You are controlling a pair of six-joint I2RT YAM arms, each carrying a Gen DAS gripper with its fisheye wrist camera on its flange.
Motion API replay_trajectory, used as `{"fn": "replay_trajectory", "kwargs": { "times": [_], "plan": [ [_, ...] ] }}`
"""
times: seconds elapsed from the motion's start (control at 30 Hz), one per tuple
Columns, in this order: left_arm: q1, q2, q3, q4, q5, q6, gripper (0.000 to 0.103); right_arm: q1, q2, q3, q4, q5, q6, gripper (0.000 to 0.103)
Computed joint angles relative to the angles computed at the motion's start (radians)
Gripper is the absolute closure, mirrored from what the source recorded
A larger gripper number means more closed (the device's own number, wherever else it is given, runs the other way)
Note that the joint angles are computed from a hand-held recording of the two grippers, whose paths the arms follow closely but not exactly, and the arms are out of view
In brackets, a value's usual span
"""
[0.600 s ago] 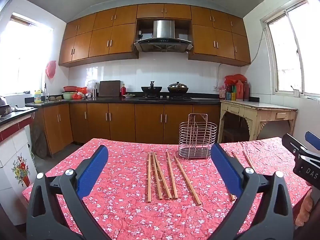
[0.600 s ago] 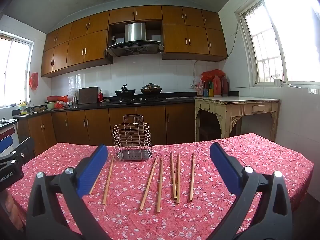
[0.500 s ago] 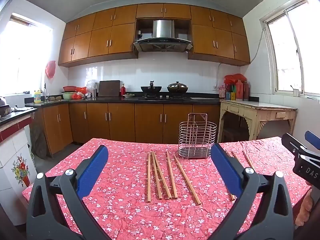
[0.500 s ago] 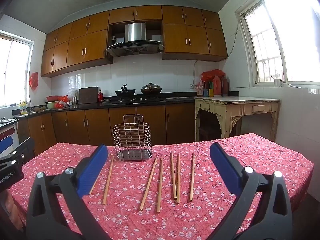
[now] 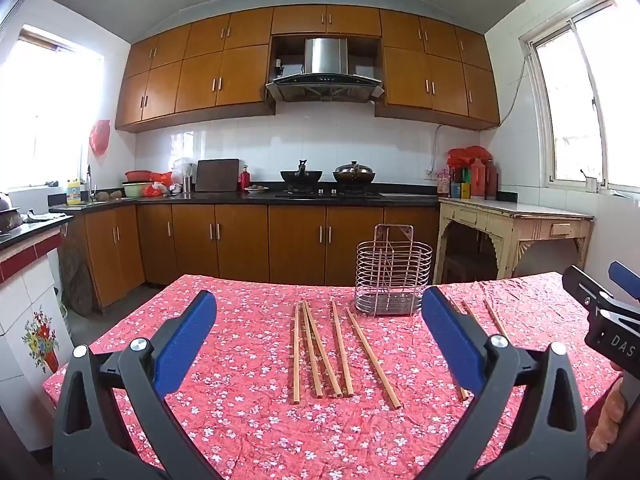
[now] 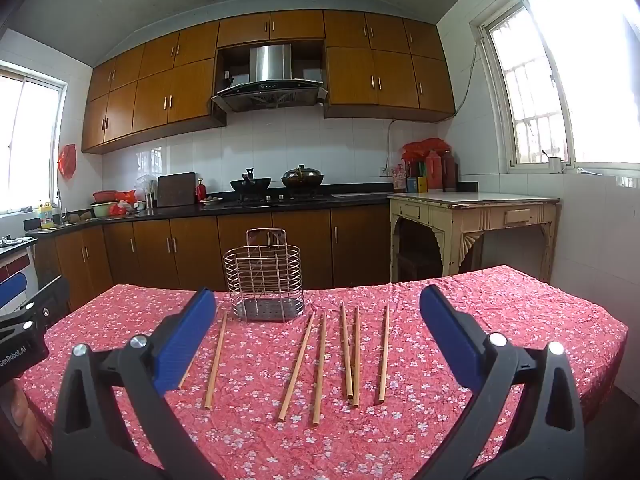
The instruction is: Organize utensils
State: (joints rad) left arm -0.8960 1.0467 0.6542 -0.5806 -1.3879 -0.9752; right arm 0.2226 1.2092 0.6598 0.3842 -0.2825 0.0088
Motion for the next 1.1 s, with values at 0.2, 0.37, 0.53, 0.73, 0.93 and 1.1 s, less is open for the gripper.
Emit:
{"fn": "replay_trajectory", "kwargs": {
  "times": [0.2, 0.37, 0.53, 0.73, 0.93, 1.1],
  "plan": [
    [0.001, 0.001, 0.001, 0.001, 0.002, 0.002, 0.002, -0.001, -0.001, 0.002, -0.004, -0.001, -0.001, 0.004],
    [-0.002, 0.004, 0.004, -0.018, 0.001, -0.017, 0.002, -0.002, -0.003, 0.003, -0.008, -0.002, 0.0, 0.004],
    [-0.001, 0.0, 0.001, -0.012, 0.002, -0.01, 0.002, -0.001, -0.002, 0.003, -0.007, -0.001, -0.001, 0.004],
    [-0.001, 0.001, 0.003, -0.013, 0.003, -0.01, 0.002, 0.0, -0.001, 0.003, -0.006, 0.0, 0.0, 0.004],
    [-0.001, 0.0, 0.002, -0.014, 0.003, -0.01, 0.002, 0.003, 0.001, 0.002, -0.005, 0.003, 0.0, 0.004],
    [0.001, 0.002, -0.005, -0.001, 0.005, -0.006, 0.002, 0.004, 0.0, 0.001, -0.005, 0.003, 0.0, 0.004]
  ]
}}
